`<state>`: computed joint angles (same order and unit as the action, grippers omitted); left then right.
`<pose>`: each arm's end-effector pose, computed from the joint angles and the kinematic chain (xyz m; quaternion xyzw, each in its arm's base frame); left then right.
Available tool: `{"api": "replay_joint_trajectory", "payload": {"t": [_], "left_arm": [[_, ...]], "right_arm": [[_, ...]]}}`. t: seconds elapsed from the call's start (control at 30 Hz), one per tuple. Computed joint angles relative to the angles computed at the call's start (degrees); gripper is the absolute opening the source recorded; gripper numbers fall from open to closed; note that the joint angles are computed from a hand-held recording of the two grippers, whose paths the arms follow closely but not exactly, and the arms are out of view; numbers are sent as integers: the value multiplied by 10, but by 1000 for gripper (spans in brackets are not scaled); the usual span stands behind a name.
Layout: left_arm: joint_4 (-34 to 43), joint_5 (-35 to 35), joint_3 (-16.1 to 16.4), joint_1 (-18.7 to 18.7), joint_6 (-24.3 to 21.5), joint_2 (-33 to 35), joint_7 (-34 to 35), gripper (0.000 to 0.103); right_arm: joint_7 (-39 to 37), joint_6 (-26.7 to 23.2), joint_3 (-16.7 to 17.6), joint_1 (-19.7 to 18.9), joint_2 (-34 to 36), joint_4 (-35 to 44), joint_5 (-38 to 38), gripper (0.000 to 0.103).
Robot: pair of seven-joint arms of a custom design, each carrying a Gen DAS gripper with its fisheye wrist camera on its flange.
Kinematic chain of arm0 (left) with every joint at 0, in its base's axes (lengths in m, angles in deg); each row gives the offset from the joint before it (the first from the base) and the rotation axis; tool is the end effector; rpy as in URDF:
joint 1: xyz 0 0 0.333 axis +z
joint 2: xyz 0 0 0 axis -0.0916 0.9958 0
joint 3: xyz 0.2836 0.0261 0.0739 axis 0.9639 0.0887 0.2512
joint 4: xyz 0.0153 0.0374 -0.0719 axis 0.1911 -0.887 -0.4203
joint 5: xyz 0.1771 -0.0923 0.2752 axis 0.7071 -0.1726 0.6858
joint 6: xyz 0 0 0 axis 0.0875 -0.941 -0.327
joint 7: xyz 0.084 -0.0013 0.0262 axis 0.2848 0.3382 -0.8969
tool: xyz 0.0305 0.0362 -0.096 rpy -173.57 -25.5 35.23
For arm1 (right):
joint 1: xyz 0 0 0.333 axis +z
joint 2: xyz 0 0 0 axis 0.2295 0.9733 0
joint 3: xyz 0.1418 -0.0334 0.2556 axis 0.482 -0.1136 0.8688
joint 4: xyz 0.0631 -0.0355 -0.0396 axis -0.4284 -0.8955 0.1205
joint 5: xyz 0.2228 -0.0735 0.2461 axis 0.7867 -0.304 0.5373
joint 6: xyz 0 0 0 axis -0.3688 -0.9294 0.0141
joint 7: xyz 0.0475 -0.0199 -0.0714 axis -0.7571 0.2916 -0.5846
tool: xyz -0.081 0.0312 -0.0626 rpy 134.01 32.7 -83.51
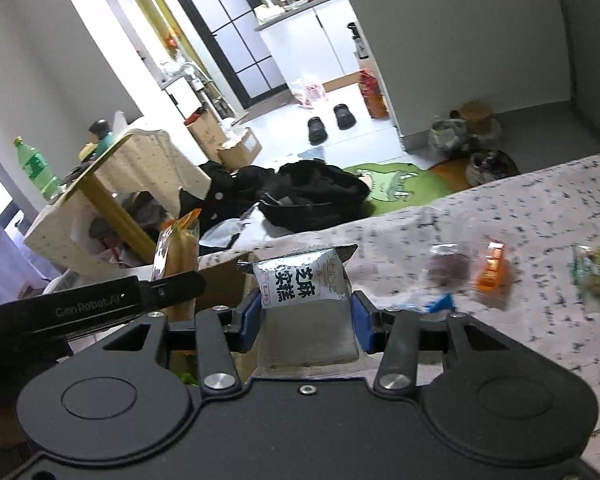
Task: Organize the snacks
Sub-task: 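Carry both snacks into the cardboard box and open both tools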
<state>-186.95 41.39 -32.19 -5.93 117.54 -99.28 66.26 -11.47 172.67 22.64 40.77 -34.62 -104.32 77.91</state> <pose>0.3833 -0.0979 0.4691 -0.7343 0.5355 -0.3530 0.2224 0.4200 0.2081 0.4338 -0.6753 0.5932 -0.0619 0.4338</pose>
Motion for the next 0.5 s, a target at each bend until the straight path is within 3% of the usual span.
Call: {"api": "replay_joint_trajectory", "payload": {"t": [0.3,0.4,0.5], "left_arm": [[-36,-33,72,-16,-19,-13,64,34],[-46,-32,52,15,-27,-18,62,44],[-60,-49,71,5,-24,-24,72,56]], "right_arm": [[29,17,21,21,34,39,-22,46],[47,21,26,28,46,49,-46,46],[65,30,33,35,57,55,-68,46]]}}
